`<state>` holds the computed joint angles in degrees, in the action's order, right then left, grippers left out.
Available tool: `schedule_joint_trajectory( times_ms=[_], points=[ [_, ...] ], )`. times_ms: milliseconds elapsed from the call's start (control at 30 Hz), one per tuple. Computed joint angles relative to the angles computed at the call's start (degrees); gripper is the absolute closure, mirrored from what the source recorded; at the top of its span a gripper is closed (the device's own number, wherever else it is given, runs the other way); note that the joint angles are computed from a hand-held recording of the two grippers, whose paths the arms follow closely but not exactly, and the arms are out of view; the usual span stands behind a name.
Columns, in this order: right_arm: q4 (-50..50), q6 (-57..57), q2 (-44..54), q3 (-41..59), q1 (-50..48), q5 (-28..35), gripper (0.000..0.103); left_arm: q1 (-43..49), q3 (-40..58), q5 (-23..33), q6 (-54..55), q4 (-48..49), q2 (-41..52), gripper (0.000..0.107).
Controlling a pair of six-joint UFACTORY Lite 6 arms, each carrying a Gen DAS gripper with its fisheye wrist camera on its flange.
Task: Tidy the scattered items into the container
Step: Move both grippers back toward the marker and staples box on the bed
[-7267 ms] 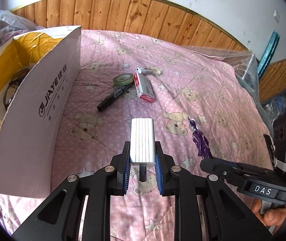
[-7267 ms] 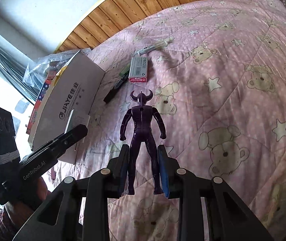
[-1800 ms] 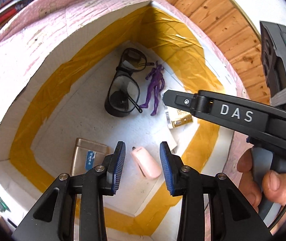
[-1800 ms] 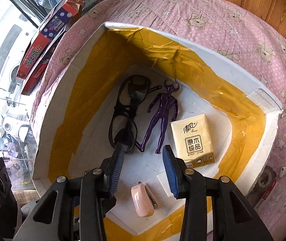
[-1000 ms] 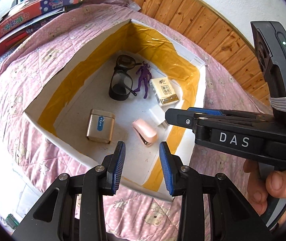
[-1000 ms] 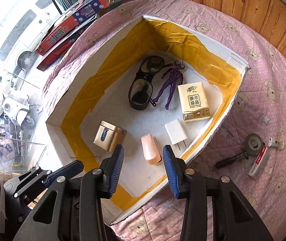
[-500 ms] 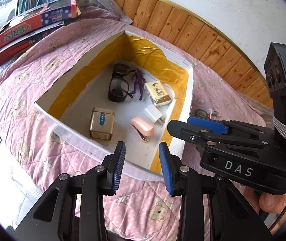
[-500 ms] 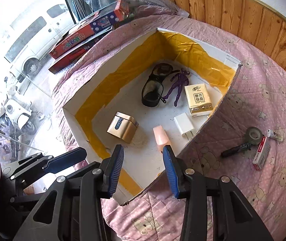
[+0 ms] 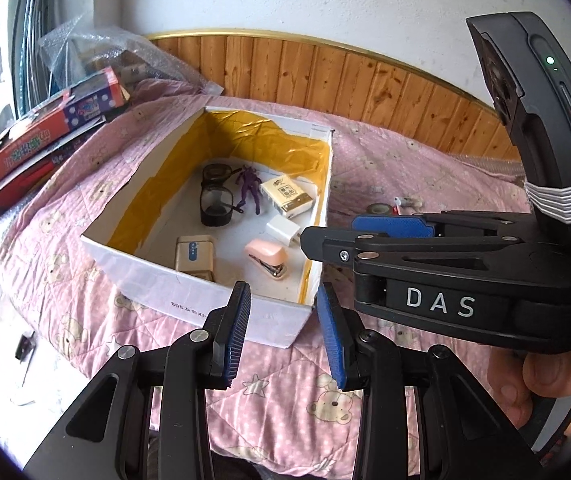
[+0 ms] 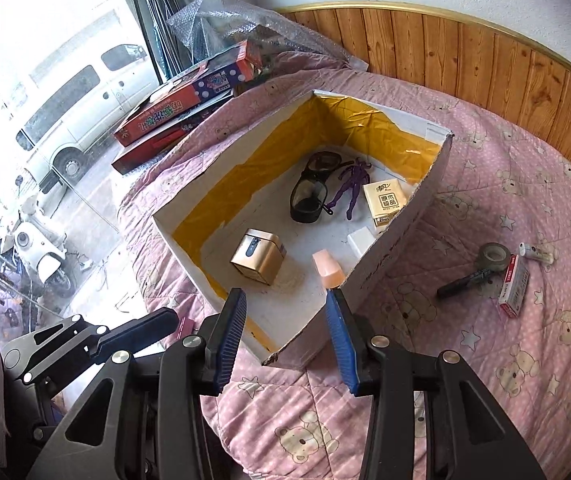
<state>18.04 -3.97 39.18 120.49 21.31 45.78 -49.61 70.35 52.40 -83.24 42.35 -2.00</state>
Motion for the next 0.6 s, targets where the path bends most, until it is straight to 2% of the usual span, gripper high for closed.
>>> schedule_joint_trajectory(
  times_ms=[200, 467, 600],
  points=[
    [3.4, -2.5, -13.0, -21.0, -0.4, -10.8, 0.054, -4.6, -2.1, 1.4, -3.3, 3.3, 0.4, 0.069],
    [13.3, -10.2, -22.2, -37.6, -2.7, -18.1, 0.054, -9.0, -0.8, 3.3, -5.8, 6.2, 3.7, 0.069],
    [21.6, -17.3, -28.1, -45.9, -4.3, -23.0, 0.054, -10.1, 1.0, 3.5, -5.1, 7.3, 5.8, 0.069]
  ],
)
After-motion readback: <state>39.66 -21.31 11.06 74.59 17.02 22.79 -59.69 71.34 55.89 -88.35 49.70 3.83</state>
